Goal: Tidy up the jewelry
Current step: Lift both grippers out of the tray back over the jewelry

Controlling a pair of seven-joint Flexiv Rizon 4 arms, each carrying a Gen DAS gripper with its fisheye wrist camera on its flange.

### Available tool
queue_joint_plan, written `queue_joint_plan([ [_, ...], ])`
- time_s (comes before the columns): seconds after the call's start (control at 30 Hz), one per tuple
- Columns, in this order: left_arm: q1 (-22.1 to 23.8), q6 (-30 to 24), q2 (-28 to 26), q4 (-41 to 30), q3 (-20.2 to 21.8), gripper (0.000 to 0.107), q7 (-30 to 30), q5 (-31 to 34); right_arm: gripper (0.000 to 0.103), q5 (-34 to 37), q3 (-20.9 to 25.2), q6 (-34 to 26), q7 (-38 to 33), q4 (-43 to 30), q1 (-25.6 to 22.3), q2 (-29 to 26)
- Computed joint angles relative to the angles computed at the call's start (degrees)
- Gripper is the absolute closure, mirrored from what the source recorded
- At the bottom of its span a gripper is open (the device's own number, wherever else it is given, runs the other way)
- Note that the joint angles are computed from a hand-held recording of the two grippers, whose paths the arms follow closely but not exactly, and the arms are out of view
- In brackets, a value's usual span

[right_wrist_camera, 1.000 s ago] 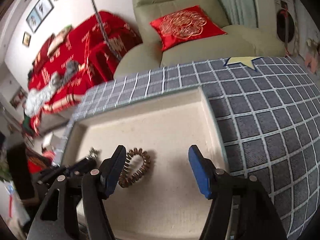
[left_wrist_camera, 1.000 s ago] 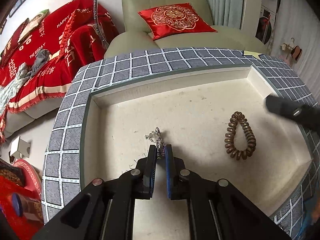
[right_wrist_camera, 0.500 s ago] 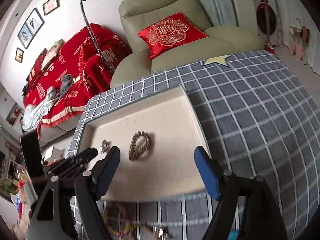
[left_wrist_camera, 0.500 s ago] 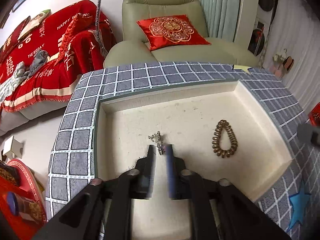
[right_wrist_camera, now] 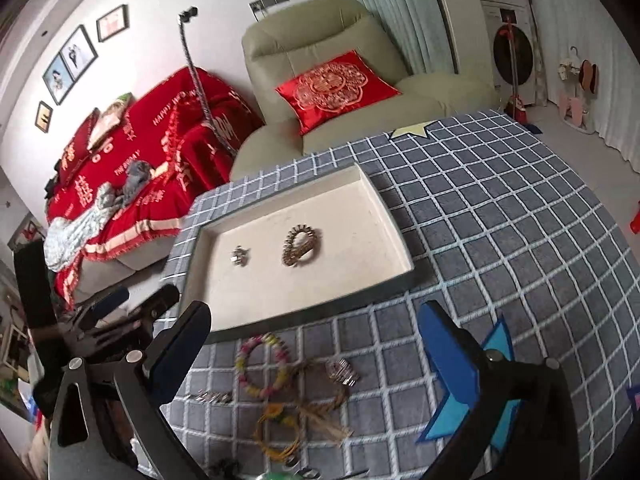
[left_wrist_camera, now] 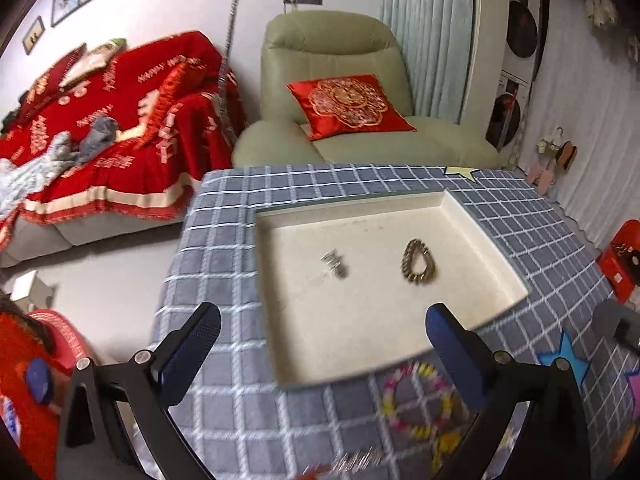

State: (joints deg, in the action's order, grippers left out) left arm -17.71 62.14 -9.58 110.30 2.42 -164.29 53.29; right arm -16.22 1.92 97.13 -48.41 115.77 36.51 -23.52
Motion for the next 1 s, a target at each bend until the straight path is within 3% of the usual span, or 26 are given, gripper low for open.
queue_joint_plan([
  [0.07, -1.45, -2.17, 2.36, 1.93, -0.17, 0.004, -2.49, 2.55, 0.000, 1.36, 2.21, -2.14, -1.77, 0.70, -0.86, 1.36],
  [0.13, -1.28, -2.22, 4.19, 4.27, -1.01, 0.004, -3.36, 2.99, 0.000, -3.28, -0.73, -2.43, 1.94, 3.34, 1.39, 3.11],
  [0.27, 0.49, 2.41, 5.90, 9.51, -2.53, 0.004, -0.86, -0.12, 0.000, -1.74, 2.94, -3.16, 0.79, 5.87, -0.92, 4.34],
  [0.47, 0.70, 3.29, 6.27, 14.08, -4.10, 0.004, -4.29, -1.28, 0.000, -2.54, -0.05, -2.41, 4.39, 12.06, 1.96, 5.52],
  [0.6, 1.16, 5.16, 5.18, 15.67, -3.97, 0.004, -2.11, -3.74, 0.000, -2.37, 0.84, -1.77, 5.13, 15.32, 2.21, 5.58],
  [0.8, 1.17, 3.55, 5.54, 16.78, -3.52, 0.004, -0.19, -4.83, 0.000, -6.13, -12.14, -0.96, 9.07, 20.52, 15.90, 6.69],
  [1.0, 2.36, 6.53, 3.02, 16.03, -3.12, 0.004, 5.38, -7.54, 0.000, -7.27, -18.28, -1.49, 9.41, 21.23, 23.19, 6.49],
])
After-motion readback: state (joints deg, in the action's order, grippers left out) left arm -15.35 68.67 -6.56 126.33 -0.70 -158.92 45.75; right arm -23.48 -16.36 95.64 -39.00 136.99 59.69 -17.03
